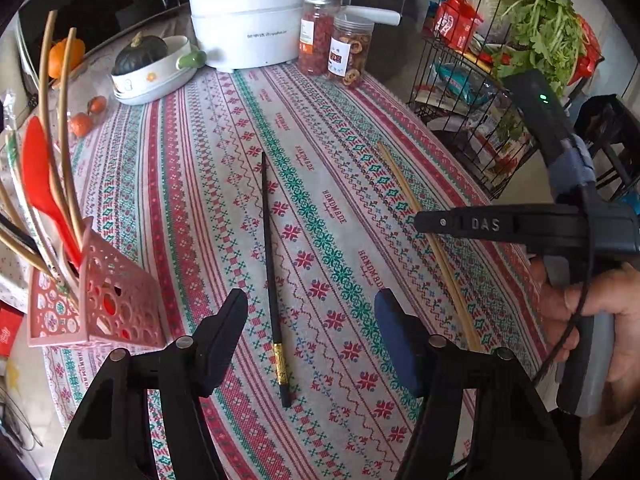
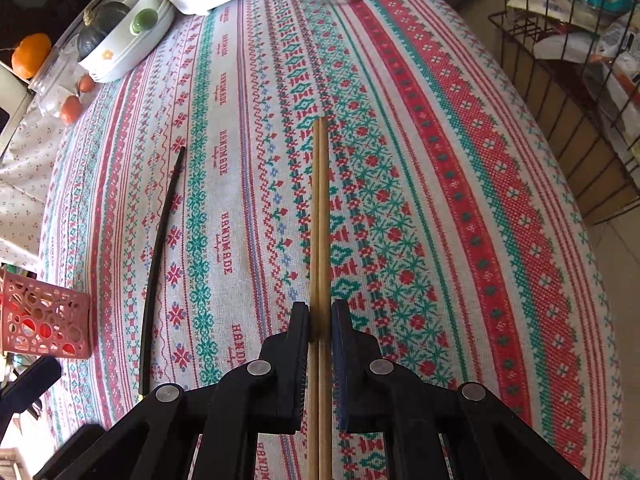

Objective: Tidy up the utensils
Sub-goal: 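Grasp the black chopstick with the left tool while the right tool lifts wooden chopsticks, then carry the black chopstick and wooden chopsticks with both tools toward the pink basket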

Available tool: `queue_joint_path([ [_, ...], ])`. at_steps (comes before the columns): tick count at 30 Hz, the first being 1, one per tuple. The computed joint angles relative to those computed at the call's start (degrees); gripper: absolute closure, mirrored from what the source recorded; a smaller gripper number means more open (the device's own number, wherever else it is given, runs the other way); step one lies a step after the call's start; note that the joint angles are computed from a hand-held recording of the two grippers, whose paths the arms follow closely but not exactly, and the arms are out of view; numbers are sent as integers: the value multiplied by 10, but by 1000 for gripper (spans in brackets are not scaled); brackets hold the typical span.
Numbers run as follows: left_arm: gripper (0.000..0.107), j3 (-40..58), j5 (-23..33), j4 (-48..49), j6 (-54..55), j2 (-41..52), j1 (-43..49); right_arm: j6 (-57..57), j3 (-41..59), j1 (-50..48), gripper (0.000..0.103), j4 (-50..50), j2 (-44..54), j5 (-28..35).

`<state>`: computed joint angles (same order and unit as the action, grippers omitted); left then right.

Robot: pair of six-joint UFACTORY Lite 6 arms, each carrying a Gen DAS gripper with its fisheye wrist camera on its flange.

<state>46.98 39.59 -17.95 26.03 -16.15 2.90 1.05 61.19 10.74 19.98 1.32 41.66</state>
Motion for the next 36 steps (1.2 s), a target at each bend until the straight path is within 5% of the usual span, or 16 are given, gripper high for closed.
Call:
queue_joint_path([
  [7,78,202,-60,117,-200,287,-48,-71,3,-49,95,59,-11,30],
  [16,80,346,-42,168,-260,439,-53,-87,36,-27,94,73,2,37],
  [19,91,351,-49,166,-252,446,-56,-85,37,-15,94,69,0,35],
  [20,100,350,-49,167,-250,446,-58,-86,34,-14,94,69,-3,35],
  [25,102,277,-83,148,-225,391,-58,-66,25,-11,94,51,-14,28],
  [32,102,117,-116,76,-111,185,-39,-97,0,-29,94,88,-49,23],
  [36,102,41,-86,-20,15,39,4,-72,-11,-16,94,82,-82,13],
])
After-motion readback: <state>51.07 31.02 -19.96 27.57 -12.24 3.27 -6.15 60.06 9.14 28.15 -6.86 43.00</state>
